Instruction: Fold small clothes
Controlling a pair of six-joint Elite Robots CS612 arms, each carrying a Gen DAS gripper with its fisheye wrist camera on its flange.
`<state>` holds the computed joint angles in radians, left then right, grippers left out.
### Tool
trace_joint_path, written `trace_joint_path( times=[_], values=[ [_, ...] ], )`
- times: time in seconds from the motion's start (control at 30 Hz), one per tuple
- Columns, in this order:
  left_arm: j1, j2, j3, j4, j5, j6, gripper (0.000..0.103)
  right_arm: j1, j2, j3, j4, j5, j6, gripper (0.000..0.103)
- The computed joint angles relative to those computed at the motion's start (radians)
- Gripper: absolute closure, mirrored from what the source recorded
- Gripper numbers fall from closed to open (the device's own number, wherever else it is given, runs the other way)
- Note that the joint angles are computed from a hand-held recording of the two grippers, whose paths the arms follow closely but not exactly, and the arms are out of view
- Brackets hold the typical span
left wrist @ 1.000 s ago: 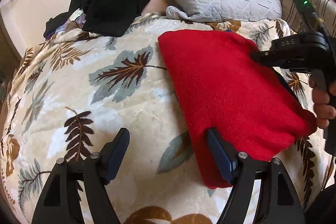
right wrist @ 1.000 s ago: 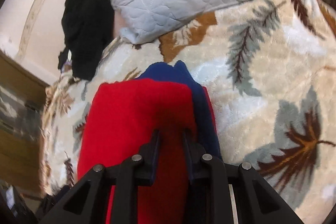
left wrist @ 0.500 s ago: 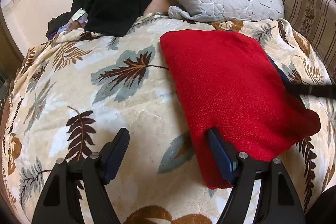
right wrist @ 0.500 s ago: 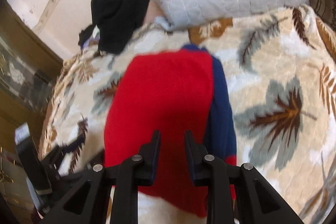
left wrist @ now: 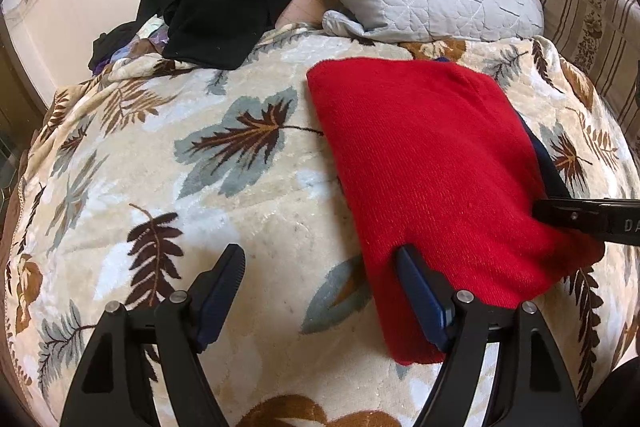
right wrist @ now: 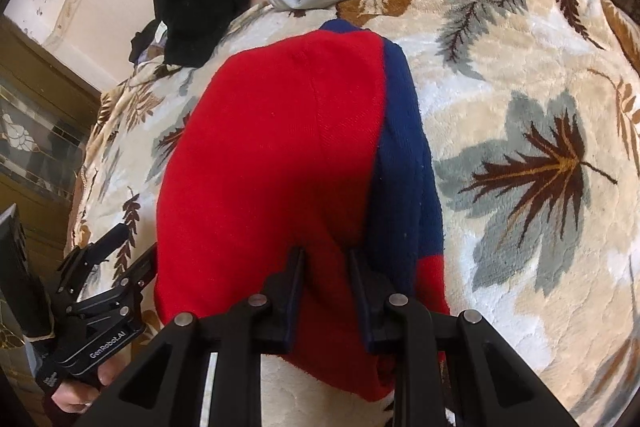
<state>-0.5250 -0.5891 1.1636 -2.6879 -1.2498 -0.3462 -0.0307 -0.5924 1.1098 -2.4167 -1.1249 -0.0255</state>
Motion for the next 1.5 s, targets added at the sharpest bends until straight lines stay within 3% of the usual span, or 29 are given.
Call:
trace_joint_path(
  times=[0.13, 0.2, 0.33, 0.43, 0.5, 0.67, 0.77, 0.87, 0.93, 1.0, 1.13, 1.23, 1.37, 1.5],
  values=[
    [-0.001, 0.002, -0.011, -0.028, 0.054, 0.005, 0.024, -0.008, -0.002, -0.02, -0.039, 0.06, 0.014, 0.075],
    [0.007, 0.013, -0.037, -0.018, 0.055, -0.016, 0.024, -0.006, 0.015, -0.06, -0.059, 0.05, 0.041, 0.075],
    [0.016, 0.043, -0.091, 0.039, 0.067, -0.043, 0.024, 0.005, 0.083, -0.175, -0.067, -0.005, 0.083, 0.075],
    [0.013, 0.071, -0.133, 0.122, 0.068, -0.004, 0.024, 0.011, 0.15, -0.275, -0.004, -0.065, 0.098, 0.076],
    [0.013, 0.071, -0.129, 0.105, 0.067, -0.006, 0.024, 0.004, 0.176, -0.295, -0.012, -0.029, 0.108, 0.075],
    [0.018, 0.051, -0.109, 0.079, 0.048, -0.038, 0.024, 0.0, 0.122, -0.228, -0.033, -0.017, 0.081, 0.076],
    [0.014, 0.04, -0.092, 0.057, 0.051, -0.03, 0.024, -0.001, 0.073, -0.158, 0.01, -0.005, 0.028, 0.076],
    [0.001, 0.062, -0.124, 0.154, 0.113, 0.002, 0.022, 0.016, 0.057, -0.129, 0.057, -0.094, -0.032, 0.075],
    [0.002, 0.062, -0.122, 0.156, 0.109, -0.016, 0.022, 0.026, 0.052, -0.113, 0.026, -0.142, -0.047, 0.075],
    [0.006, 0.053, -0.124, 0.179, 0.091, -0.034, 0.022, 0.023, 0.039, -0.101, 0.034, -0.138, -0.034, 0.075],
    [-0.005, 0.041, -0.094, 0.116, 0.128, 0.011, 0.022, 0.016, -0.002, -0.021, -0.009, -0.118, -0.03, 0.075],
    [-0.011, 0.043, -0.108, 0.163, 0.151, -0.016, 0.021, 0.023, -0.002, -0.008, -0.019, -0.135, -0.054, 0.075],
    [-0.023, 0.061, -0.113, 0.162, 0.226, 0.013, 0.019, 0.027, 0.012, -0.018, -0.037, -0.138, -0.056, 0.075],
    [0.003, 0.039, -0.098, 0.142, 0.107, -0.049, 0.019, 0.02, 0.011, -0.026, -0.006, -0.111, -0.047, 0.075]
  ],
)
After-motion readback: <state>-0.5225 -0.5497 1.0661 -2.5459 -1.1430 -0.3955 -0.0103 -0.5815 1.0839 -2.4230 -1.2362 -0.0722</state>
